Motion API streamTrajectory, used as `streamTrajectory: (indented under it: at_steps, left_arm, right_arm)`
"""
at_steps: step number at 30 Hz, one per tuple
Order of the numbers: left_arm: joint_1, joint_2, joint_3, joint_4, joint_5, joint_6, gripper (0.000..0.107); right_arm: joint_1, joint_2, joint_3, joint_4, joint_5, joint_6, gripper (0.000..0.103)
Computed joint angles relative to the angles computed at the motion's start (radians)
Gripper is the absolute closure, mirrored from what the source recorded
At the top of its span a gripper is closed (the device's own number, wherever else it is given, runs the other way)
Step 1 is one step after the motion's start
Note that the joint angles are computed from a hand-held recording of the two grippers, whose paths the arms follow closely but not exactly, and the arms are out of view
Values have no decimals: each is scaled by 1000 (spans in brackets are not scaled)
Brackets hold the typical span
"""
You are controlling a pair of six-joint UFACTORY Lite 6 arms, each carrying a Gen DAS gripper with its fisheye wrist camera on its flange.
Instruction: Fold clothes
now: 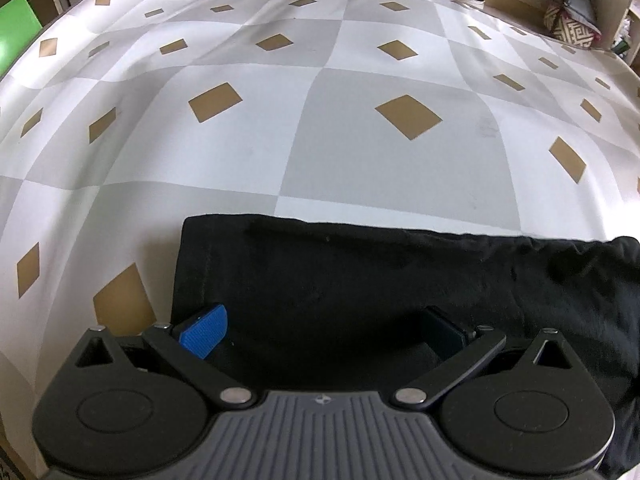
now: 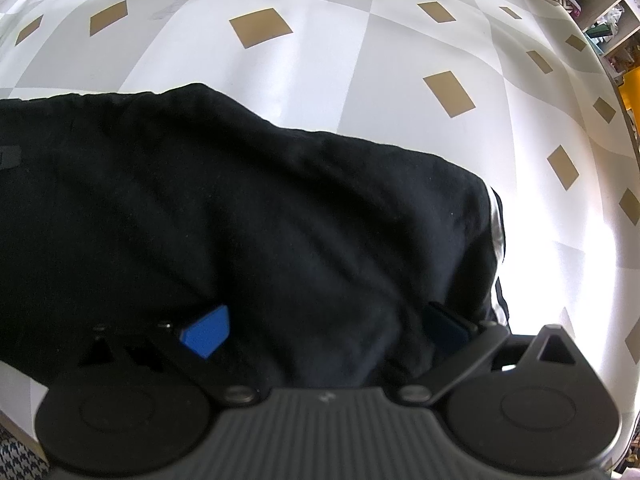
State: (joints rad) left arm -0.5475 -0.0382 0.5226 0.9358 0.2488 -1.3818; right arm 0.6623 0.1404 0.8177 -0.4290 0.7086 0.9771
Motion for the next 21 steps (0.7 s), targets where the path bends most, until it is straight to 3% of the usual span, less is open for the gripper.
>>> streamTrajectory:
  at_steps: [7,11,14,21]
  left_arm:
    - [16,-27,-33,107,-17,-44,4]
    - [90,-46,-47,56,-33,49,4]
    - [151,-64,-66,54,-55,109,4]
    - [255,-70,-69,26,-71,237,4]
  right_arm:
    - [-70,12,13,54,-42,-35,1]
    - [-102,27,27,119,-93,-79,1]
    - [-123,75,66,255,-137,-221,1]
    - [-39,211,236,212,-135,-245,1]
